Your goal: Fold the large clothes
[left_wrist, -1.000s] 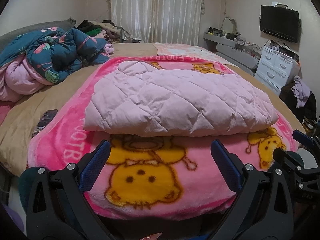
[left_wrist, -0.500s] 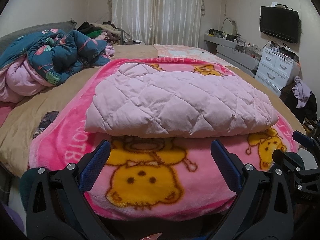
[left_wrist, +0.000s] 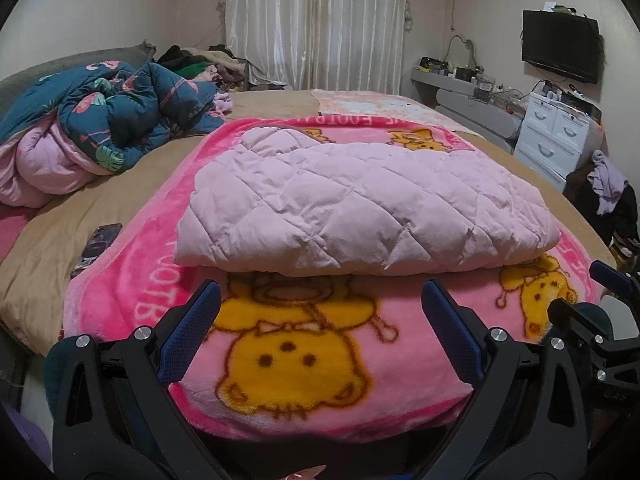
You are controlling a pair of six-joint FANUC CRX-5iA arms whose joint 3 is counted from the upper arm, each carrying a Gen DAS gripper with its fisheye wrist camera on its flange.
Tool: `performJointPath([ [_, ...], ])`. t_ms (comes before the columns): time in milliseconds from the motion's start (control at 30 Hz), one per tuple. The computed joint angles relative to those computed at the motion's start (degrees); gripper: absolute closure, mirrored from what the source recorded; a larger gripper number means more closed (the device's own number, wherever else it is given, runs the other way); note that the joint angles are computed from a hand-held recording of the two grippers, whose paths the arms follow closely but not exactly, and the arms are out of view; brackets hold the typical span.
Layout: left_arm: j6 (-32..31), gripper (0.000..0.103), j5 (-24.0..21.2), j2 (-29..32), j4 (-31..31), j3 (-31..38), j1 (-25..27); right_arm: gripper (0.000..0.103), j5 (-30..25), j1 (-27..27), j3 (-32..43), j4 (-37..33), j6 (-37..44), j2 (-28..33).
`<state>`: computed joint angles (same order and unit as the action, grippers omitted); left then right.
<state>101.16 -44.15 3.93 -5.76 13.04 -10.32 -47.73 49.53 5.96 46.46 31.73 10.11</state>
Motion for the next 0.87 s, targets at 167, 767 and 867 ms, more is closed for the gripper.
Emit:
performJointPath([
  [167,0.2,0.009,0.0,0.0,-0.5,0.0,-0.2,0.004,0.0,-0.3,-0.4,-0.1,0.2,-0.3],
  [767,-3.3,0.009,-1.1,1.6,8.9,-1.7,3.5,0.004,-0.5,-3.8,-6.7,3.8,-7.0,-5.3],
  [867,-0.8,0.009,-3.2,3.0,8.0,0.4,5.8,0.004,-2.7,-7.3,-10.0,7.0,-14.7,-7.4],
])
